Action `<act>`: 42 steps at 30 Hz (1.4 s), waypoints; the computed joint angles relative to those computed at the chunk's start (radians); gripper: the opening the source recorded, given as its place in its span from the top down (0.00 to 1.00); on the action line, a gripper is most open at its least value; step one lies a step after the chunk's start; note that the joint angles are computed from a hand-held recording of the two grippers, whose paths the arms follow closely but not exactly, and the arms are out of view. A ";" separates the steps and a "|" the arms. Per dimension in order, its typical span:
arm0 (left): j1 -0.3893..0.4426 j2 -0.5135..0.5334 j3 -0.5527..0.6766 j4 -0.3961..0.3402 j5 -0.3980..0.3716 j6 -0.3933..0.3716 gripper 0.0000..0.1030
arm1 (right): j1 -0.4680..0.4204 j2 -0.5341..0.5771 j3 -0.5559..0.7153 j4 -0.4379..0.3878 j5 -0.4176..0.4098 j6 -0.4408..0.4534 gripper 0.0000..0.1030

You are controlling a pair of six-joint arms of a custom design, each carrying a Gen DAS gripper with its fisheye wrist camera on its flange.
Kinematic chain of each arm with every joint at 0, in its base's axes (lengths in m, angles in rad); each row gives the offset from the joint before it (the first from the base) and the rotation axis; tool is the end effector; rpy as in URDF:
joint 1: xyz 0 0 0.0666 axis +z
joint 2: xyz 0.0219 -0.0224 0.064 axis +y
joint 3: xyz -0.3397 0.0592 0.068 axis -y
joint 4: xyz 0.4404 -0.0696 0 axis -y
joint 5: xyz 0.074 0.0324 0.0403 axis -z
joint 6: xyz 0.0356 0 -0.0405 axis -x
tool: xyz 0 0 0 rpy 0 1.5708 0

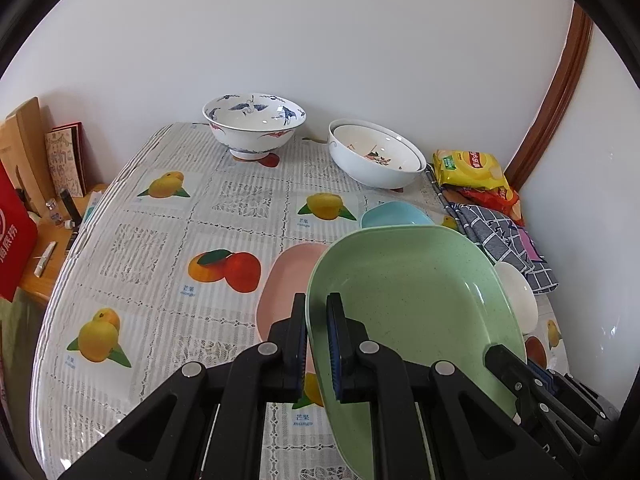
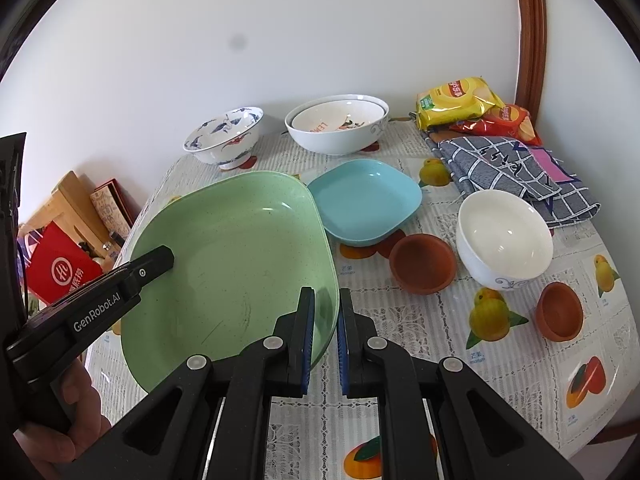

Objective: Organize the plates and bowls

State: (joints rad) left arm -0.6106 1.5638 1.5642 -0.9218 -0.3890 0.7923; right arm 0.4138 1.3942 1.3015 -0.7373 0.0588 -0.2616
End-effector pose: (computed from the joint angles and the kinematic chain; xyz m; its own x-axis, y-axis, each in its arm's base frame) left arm 0.4929 -0.3289 0.3857 -0.7022 -0.3127 -0.6397 -0.2240 0.9498 -0.2184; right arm 0.4968 0.2154 0.3552 -0.7471 -0.0461 -0.6631 -0.1779 0.9751 0.1327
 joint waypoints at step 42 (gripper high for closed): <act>0.113 0.156 0.053 0.033 0.129 -0.041 0.90 | 0.023 0.259 0.178 -0.088 -0.009 0.021 0.86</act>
State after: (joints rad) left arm -0.4975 1.7197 1.6176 -0.8891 -0.2603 0.7512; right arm 0.4372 1.6531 1.4798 -0.8250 0.0502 -0.2406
